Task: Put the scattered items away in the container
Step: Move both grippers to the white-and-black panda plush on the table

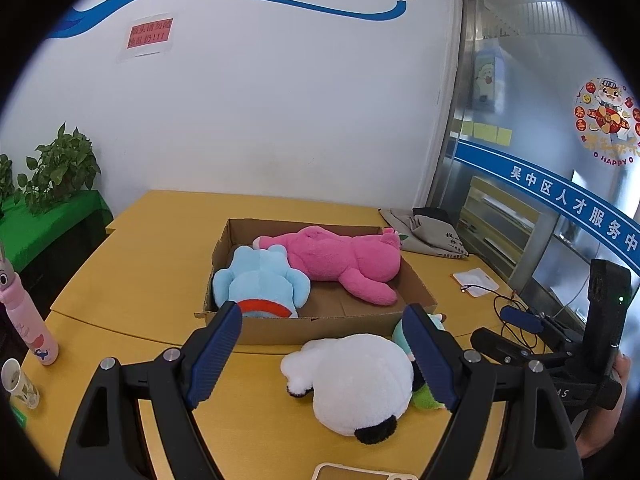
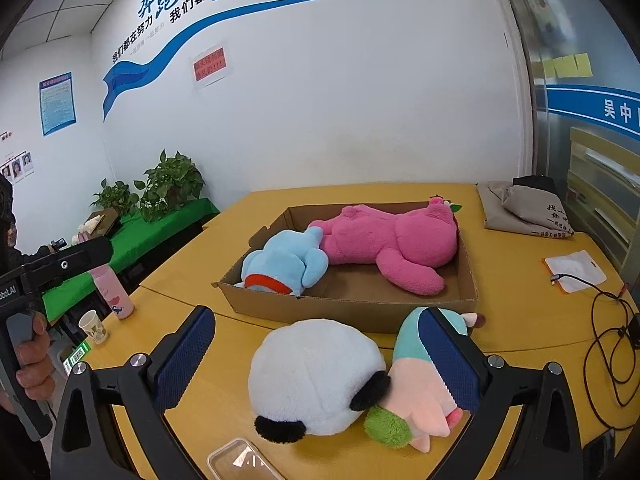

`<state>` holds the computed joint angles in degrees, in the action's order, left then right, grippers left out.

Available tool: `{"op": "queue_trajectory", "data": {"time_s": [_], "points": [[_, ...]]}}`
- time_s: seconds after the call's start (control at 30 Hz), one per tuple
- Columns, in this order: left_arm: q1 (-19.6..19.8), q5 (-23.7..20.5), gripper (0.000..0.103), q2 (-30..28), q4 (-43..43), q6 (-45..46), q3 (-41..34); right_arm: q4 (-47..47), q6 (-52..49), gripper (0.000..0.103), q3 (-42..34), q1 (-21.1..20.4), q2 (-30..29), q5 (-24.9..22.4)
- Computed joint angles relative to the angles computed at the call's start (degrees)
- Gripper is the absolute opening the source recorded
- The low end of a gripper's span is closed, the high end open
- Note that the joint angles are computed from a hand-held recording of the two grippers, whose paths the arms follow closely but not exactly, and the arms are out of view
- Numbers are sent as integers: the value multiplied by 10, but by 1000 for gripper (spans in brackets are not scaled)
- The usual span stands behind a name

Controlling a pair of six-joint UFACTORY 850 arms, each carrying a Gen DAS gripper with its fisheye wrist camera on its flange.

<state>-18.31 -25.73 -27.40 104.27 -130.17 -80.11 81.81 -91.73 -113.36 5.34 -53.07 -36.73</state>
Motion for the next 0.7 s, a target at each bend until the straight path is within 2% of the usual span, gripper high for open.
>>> {"op": "queue_trajectory", "data": {"time_s": [0.13,0.2,0.33,0.4,0.57,0.7], "points": [[3,24,82,1,60,-38,14,-10,0,103,4,-1,-3,-1],[7,37,82,-10,38,-19,4,-32,23,103,-3,2,-10,11],[13,56,82,-19,71,-57,1,-37,8,103,6,7,-6,18],[14,62,82,-25,63,-49,-1,-39,-2,103,10,8,-5,26],[21,78,82,-46,24,-27,-10,-87,48,103,-10,13,-23,50],[32,113,82,-67,37,-42,-22,-135,78,103,-35,19,-42,62]]}}
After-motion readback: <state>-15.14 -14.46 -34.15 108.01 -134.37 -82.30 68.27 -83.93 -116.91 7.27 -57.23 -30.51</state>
